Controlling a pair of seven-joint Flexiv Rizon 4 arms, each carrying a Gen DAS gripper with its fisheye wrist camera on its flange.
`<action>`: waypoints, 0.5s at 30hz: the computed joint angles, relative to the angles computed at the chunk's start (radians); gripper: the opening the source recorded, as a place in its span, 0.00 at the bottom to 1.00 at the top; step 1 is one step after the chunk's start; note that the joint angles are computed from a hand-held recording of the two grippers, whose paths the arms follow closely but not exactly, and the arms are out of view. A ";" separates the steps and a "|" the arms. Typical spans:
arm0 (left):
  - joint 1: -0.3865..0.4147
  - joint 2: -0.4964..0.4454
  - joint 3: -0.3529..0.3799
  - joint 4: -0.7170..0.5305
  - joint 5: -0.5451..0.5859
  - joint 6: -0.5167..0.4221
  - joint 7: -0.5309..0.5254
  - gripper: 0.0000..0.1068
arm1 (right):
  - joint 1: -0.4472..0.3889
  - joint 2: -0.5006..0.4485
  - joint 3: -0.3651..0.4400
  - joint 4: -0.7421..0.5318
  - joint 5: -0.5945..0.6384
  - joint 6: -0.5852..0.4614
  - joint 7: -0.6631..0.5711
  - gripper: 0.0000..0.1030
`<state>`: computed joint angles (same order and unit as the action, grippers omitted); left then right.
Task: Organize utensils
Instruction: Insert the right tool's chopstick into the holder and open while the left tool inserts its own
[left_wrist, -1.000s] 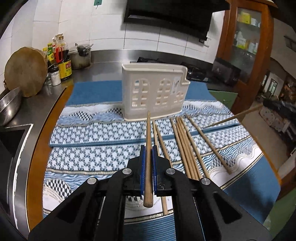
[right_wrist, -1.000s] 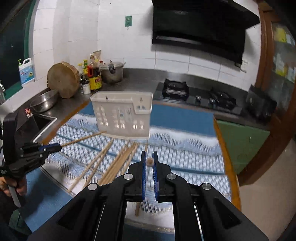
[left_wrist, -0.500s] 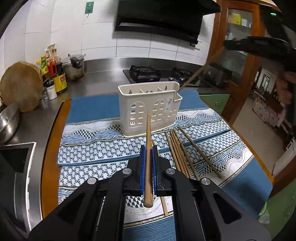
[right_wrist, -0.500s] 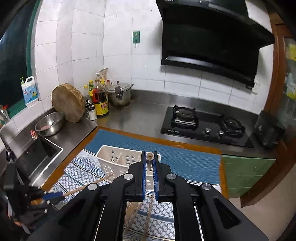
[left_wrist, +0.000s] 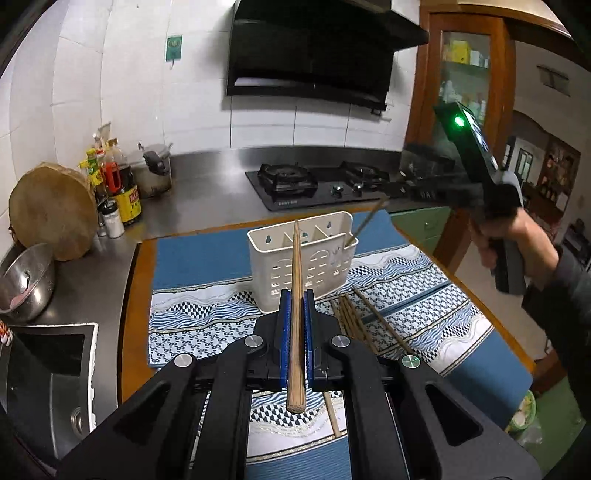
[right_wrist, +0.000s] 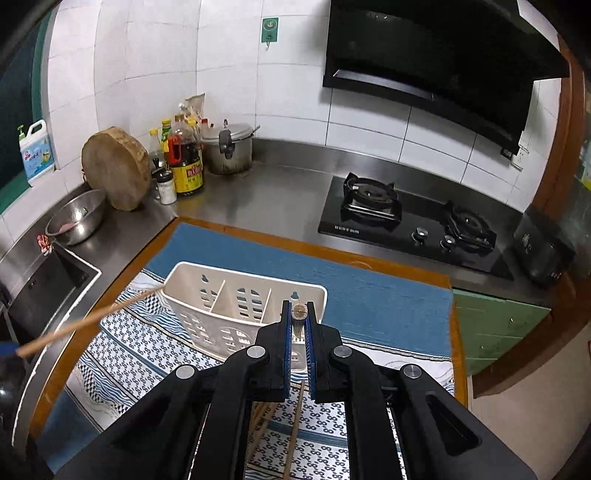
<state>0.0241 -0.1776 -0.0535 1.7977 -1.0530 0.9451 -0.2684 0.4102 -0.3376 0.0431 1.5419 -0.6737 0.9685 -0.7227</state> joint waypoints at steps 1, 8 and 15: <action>0.004 -0.016 0.004 -0.032 0.042 -0.023 -0.040 0.05 | 0.000 -0.002 0.000 -0.001 0.001 0.000 0.000 0.06; 0.026 -0.157 0.000 -0.295 0.368 -0.172 -0.301 0.05 | -0.004 -0.018 -0.005 -0.007 0.011 0.018 -0.006 0.06; 0.020 -0.267 0.002 -0.525 0.608 -0.328 -0.480 0.05 | -0.002 -0.029 -0.014 -0.016 0.010 0.025 -0.013 0.07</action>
